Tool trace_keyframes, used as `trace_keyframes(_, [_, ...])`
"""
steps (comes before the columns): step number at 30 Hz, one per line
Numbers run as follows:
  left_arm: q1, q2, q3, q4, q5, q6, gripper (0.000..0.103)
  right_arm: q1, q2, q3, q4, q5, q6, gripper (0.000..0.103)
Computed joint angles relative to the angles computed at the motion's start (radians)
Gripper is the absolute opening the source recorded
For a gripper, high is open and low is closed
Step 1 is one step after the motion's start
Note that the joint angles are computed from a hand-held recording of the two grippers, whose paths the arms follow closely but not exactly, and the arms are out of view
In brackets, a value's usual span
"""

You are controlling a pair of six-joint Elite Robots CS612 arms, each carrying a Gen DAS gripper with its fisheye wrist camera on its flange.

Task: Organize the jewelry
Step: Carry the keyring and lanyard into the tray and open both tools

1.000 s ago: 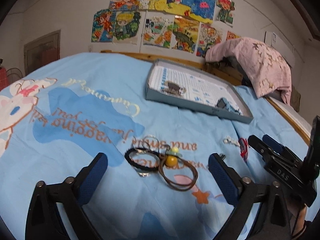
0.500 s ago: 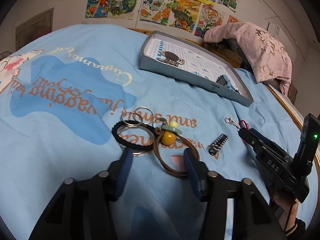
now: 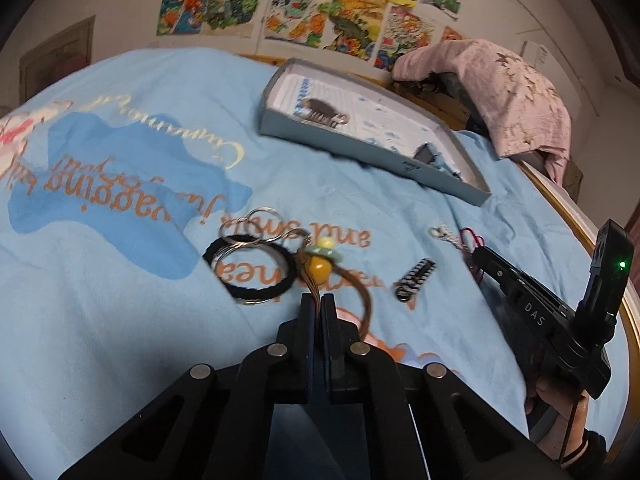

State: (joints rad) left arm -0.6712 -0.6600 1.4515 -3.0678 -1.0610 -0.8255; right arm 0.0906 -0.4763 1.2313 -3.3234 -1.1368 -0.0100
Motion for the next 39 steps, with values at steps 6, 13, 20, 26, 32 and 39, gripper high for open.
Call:
trace_keyframes(6, [-0.022,-0.012,-0.002,-0.039,0.056,0.118,0.003,-0.007,-0.004,0.026,-0.126,0.020,0.023,0.004])
trace_keyframes(13, [0.006,-0.052,-0.021,-0.032,-0.045,0.161,0.003,-0.018,-0.015,0.027,-0.159,0.060,0.054,0.004])
trace_keyframes(20, [0.047,-0.031,-0.116,-0.034,-0.096,0.261,0.003,-0.020,-0.007,-0.046,-0.121,0.084,0.075,0.004])
trace_keyframes(26, [0.084,0.062,-0.294,-0.010,-0.121,0.342,0.003,-0.018,0.050,-0.204,-0.057,0.038,0.095,0.004])
trace_keyframes(32, [0.110,0.197,-0.516,0.022,-0.130,0.370,0.003,-0.014,0.136,-0.387,0.044,-0.034,0.108,0.004])
trace_keyframes(39, [0.130,0.318,-0.709,0.156,-0.159,0.315,0.003,-0.015,0.239,-0.586,0.196,-0.061,0.128,0.004])
